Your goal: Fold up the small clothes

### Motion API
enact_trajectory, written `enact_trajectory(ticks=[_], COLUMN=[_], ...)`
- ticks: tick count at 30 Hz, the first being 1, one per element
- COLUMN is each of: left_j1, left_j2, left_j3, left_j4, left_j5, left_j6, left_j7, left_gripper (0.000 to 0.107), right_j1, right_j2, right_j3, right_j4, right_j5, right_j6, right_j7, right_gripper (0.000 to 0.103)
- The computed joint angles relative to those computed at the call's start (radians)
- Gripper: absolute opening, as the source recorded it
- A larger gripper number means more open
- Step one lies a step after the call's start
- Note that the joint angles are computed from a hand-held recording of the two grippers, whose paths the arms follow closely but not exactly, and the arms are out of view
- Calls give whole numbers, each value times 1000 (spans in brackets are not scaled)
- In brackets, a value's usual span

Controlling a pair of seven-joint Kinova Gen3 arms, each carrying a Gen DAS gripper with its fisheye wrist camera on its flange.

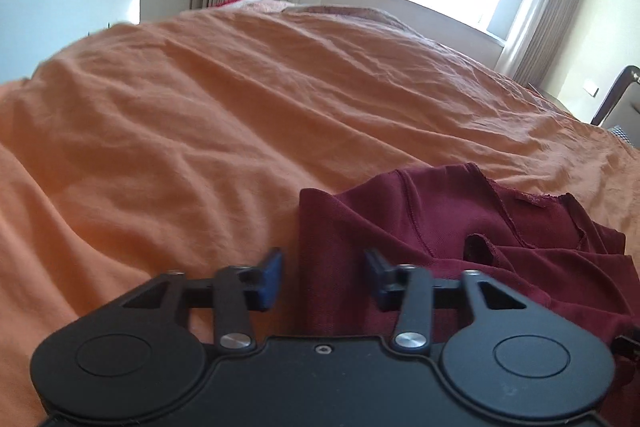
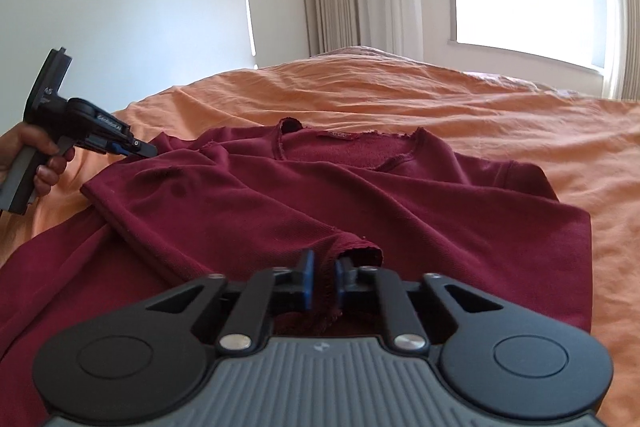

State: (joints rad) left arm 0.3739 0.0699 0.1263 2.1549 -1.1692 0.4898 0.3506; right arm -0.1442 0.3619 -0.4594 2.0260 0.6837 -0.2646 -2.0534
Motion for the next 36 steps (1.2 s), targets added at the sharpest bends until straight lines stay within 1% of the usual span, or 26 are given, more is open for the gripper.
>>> enact_trajectory(ticks=[1,2,3,4,5,8,9,10,11,12,13,15,16,17,20,21,23,24,25,26,27,29,31,32,34,36], left_j1=[5,28,69,116,162,301,329,338,328,301,254,162,115,84,61,54,41,37,32,28,26,30,18,10,4,-2], left_j2=[6,12,18,23,24,19,17,18,19,20,19,20,28,39,79,88,94,90,81,68,55,32,7,2,13,31], left_j3=[-17,-42,-71,-95,-112,-170,-176,-166,-141,-108,-65,-1,32,50,43,37,26,22,19,16,15,20,21,22,27,20], left_j4=[1,2,2,2,2,3,5,4,4,3,7,7,2,-4,-6,-10,-11,-10,-7,0,6,20,35,37,20,3], left_j5=[0,-17,-50,-91,-131,-238,-265,-283,-294,-305,-320,-329,-321,-316,-337,-336,-320,-306,-290,-280,-269,-259,-257,-252,-225,-240], left_j6=[-19,-23,-10,20,60,182,223,264,303,327,334,307,296,283,258,241,211,200,186,172,163,175,143,128,136,129], left_j7=[16,40,73,111,146,226,257,284,309,333,363,385,391,397,441,441,438,429,412,400,387,378,357,342,295,290], left_gripper=[17,9,6,6,6,5,5,5,5,5,5,5,5,5,6,7,12,13,18,21,29,43,50,50,51,54], right_j1=[-46,-90,-131,-153,-158,-177,-195,-196,-191,-192,-175,-144,-120,-94,-56,-54,-26,-26,-41,-46,-35,24,101,120,150,166], right_j2=[-10,-22,-31,-39,-45,-59,-62,-63,-61,-59,-51,-20,2,22,65,69,69,62,52,45,41,43,60,67,76,80], right_j3=[46,93,135,158,163,184,204,205,202,204,187,151,121,86,33,32,10,14,36,45,36,-26,-113,-136,-170,-186], right_j4=[6,16,28,41,51,68,72,72,61,43,17,-45,-76,-102,-135,-130,-110,-98,-84,-73,-64,-59,-65,-67,-61,-54], right_j5=[-32,-68,-106,-145,-170,-236,-264,-287,-293,-286,-268,-204,-171,-151,-158,-179,-191,-196,-211,-217,-209,-157,-88,-73,-56,-40], right_j6=[-14,-33,-60,-91,-118,-182,-206,-219,-216,-197,-161,-79,-39,1,65,66,52,42,28,16,9,16,40,50,49,42], right_j7=[41,81,122,163,187,232,249,261,260,244,218,136,96,72,65,72,85,99,119,131,132,94,33,13,-15,-32], right_gripper=[4,4,3,3,3,3,3,3,3,3,3,3,3,3,4,10,14,20,27,29,30,30,30,30,26,23])
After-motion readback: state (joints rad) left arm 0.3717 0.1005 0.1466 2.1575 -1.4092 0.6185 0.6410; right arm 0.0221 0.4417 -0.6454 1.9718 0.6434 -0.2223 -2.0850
